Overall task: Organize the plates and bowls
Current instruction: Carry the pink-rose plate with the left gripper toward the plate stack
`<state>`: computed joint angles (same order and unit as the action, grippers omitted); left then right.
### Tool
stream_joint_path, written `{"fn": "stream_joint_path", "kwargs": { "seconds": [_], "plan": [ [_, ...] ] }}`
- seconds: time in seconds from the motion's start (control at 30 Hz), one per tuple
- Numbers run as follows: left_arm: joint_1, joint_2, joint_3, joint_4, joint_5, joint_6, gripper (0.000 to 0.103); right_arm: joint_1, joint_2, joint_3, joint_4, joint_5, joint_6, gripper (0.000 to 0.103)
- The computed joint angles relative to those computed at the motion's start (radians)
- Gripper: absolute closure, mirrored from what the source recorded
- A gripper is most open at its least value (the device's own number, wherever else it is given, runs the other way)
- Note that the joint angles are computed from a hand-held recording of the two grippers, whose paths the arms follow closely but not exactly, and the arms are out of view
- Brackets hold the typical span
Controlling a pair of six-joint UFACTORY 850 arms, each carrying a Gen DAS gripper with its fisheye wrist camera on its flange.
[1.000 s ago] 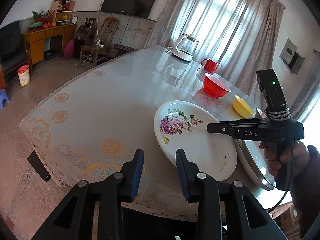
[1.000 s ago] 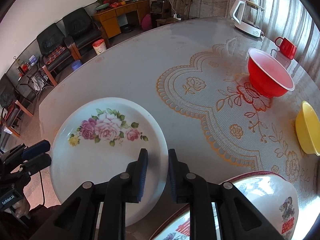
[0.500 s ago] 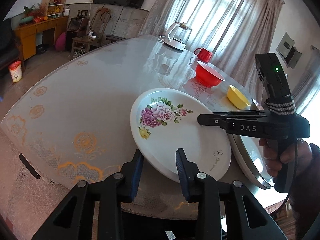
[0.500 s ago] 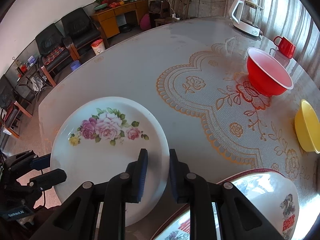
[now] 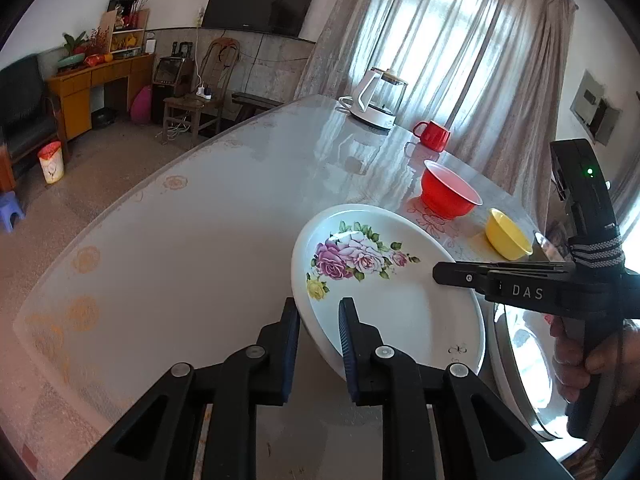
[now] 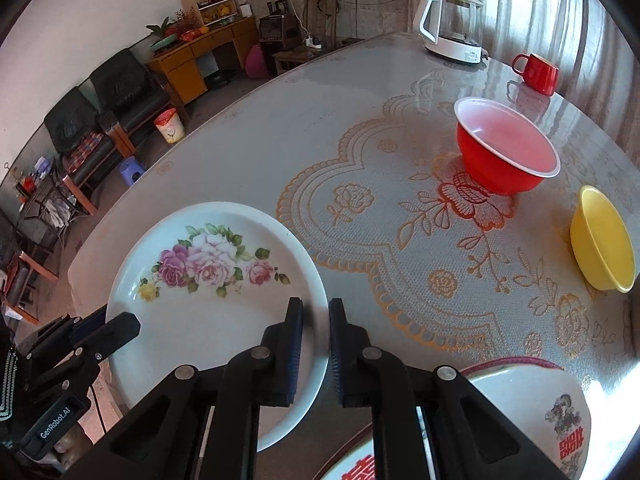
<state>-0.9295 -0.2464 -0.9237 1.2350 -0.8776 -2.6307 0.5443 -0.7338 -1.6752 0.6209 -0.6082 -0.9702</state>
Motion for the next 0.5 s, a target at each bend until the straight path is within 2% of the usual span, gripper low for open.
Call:
{"fn": "stream_joint_path", "kwargs": {
  "seconds": [0.13, 0.23, 0.33, 0.4, 0.5],
  "plan": [
    [0.033, 0.004, 0.012, -0.015, 0.056, 0.03, 0.083, 0.008, -0.038, -0.047, -0.081, -0.028, 0.101, 0.091],
    [0.026, 0.011, 0.027, 0.003, 0.069, 0.0, 0.081, -0.002, -0.051, -0.063, -0.049, -0.051, 0.069, 0.09],
    [0.016, -0.011, 0.007, -0.006, 0.051, 0.033, 0.08, -0.008, -0.06, -0.075, -0.043, -0.075, 0.06, 0.09],
    [0.008, -0.032, -0.016, -0.033, 0.018, 0.084, 0.077, -0.007, -0.066, -0.078, -0.046, -0.091, 0.053, 0.083],
    [0.009, -0.036, -0.02, -0.042, 0.003, 0.082, 0.078, 0.005, -0.045, -0.039, -0.049, -0.049, 0.049, 0.08]
  ]
}}
